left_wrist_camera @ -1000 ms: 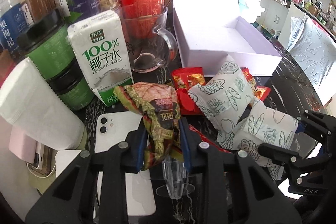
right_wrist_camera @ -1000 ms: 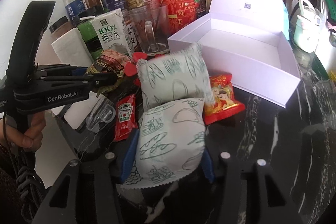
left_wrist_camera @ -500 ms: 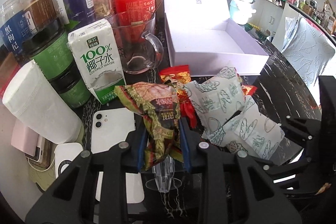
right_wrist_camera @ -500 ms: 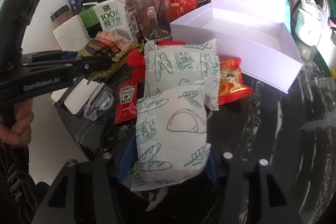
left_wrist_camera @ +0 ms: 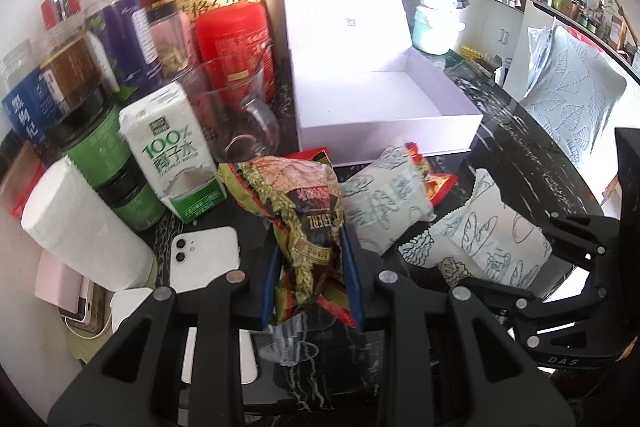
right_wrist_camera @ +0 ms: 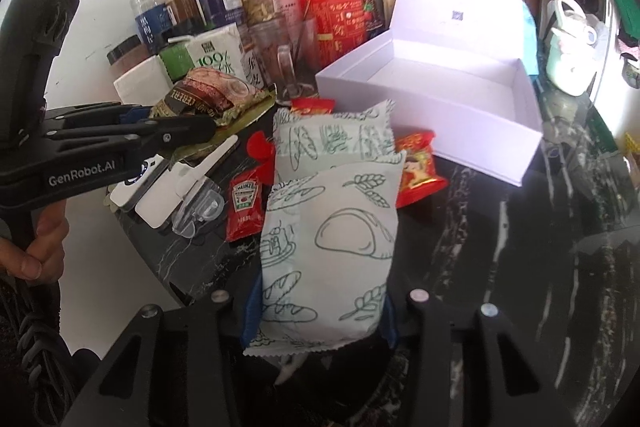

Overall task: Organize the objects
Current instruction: 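Lift both held bags and carry them over the open white box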

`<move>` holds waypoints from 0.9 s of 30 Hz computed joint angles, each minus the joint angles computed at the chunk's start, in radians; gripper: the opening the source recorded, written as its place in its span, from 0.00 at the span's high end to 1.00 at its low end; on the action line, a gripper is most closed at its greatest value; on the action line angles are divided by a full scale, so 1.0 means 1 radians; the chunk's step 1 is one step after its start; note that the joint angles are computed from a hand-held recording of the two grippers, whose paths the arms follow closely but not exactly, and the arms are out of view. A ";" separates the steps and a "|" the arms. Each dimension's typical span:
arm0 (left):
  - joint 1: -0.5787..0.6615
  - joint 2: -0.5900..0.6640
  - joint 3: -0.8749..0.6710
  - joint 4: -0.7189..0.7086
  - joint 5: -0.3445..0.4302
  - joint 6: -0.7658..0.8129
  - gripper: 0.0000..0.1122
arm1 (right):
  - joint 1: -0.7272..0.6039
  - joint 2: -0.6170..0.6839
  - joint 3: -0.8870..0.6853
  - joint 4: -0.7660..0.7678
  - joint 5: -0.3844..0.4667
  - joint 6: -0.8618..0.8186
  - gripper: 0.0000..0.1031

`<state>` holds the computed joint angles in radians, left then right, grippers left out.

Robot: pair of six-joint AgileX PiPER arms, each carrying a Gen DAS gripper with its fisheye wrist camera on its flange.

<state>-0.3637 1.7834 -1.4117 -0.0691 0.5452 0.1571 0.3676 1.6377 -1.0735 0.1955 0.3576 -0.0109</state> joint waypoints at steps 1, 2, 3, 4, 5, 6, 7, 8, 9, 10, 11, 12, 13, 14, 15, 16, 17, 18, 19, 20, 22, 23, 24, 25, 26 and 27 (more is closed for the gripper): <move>-0.006 0.000 -0.004 -0.002 0.003 0.001 0.76 | -0.003 -0.015 0.006 -0.004 0.003 0.001 0.54; -0.012 0.002 -0.011 -0.004 0.008 0.005 0.76 | -0.006 -0.027 0.013 -0.001 0.003 -0.004 0.55; -0.018 0.004 -0.016 -0.008 0.012 0.008 0.76 | -0.010 -0.040 0.018 -0.006 0.006 -0.001 0.55; -0.026 0.006 -0.023 -0.008 0.016 0.008 0.76 | -0.012 -0.056 0.022 -0.024 0.011 0.014 0.55; -0.033 0.008 -0.028 -0.007 0.018 0.008 0.76 | -0.012 -0.067 0.024 -0.042 0.015 0.029 0.55; -0.039 0.010 -0.032 -0.008 0.018 0.009 0.76 | -0.013 -0.077 0.026 -0.065 0.017 0.050 0.55; -0.047 0.014 -0.040 -0.008 0.021 0.010 0.76 | -0.017 -0.092 0.033 -0.083 0.018 0.065 0.55; -0.053 0.019 -0.049 -0.008 0.024 0.010 0.76 | -0.020 -0.101 0.037 -0.091 0.018 0.071 0.55; -0.061 0.024 -0.059 -0.008 0.028 0.011 0.76 | -0.023 -0.110 0.040 -0.096 0.019 0.076 0.55; -0.069 0.033 -0.074 -0.013 0.036 0.015 0.76 | -0.030 -0.122 0.043 -0.104 0.020 0.083 0.55; -0.074 0.039 -0.084 -0.015 0.040 0.017 0.76 | -0.031 -0.128 0.043 -0.123 0.022 0.101 0.55; -0.080 0.047 -0.096 -0.018 0.045 0.021 0.76 | -0.034 -0.135 0.043 -0.141 0.024 0.117 0.55; -0.086 0.055 -0.111 -0.019 0.051 0.023 0.76 | -0.038 -0.144 0.043 -0.160 0.027 0.131 0.55; -0.092 0.063 -0.123 -0.018 0.056 0.025 0.76 | -0.041 -0.150 0.044 -0.170 0.028 0.138 0.55; -0.099 0.074 -0.141 -0.018 0.063 0.027 0.76 | -0.044 -0.156 0.044 -0.181 0.030 0.146 0.55; -0.102 0.081 -0.154 -0.021 0.069 0.030 0.76 | -0.049 -0.163 0.043 -0.189 0.034 0.150 0.55; -0.105 0.093 -0.175 -0.028 0.080 0.036 0.76 | -0.056 -0.167 0.039 -0.196 0.039 0.154 0.55; -0.107 0.102 -0.191 -0.032 0.091 0.040 0.76 | -0.060 -0.170 0.036 -0.198 0.044 0.154 0.55; -0.110 0.116 -0.216 -0.038 0.104 0.046 0.76 | -0.068 -0.171 0.029 -0.193 0.050 0.145 0.55; -0.113 0.124 -0.231 -0.034 0.111 0.045 0.76 | -0.078 -0.173 0.024 -0.182 0.054 0.131 0.55; -0.123 0.143 -0.265 -0.019 0.123 0.040 0.76 | -0.094 -0.169 0.007 -0.169 0.063 0.111 0.55; -0.127 0.152 -0.280 -0.012 0.129 0.038 0.76 | -0.101 -0.167 0.000 -0.167 0.067 0.104 0.55; -0.129 0.161 -0.297 -0.010 0.137 0.039 0.76 | -0.108 -0.164 -0.008 -0.167 0.071 0.098 0.55; -0.131 0.173 -0.318 -0.011 0.147 0.042 0.76 | -0.111 -0.163 -0.010 -0.167 0.070 0.096 0.55; -0.132 0.182 -0.335 -0.013 0.156 0.045 0.76 | -0.120 -0.159 -0.019 -0.158 0.073 0.083 0.55; -0.132 0.194 -0.357 -0.014 0.167 0.048 0.76 | -0.126 -0.156 -0.025 -0.148 0.076 0.070 0.55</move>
<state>-0.4961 1.9777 -1.7685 -0.0829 0.7117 0.2053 0.2411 1.4818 -1.0983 0.0477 0.4333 0.0594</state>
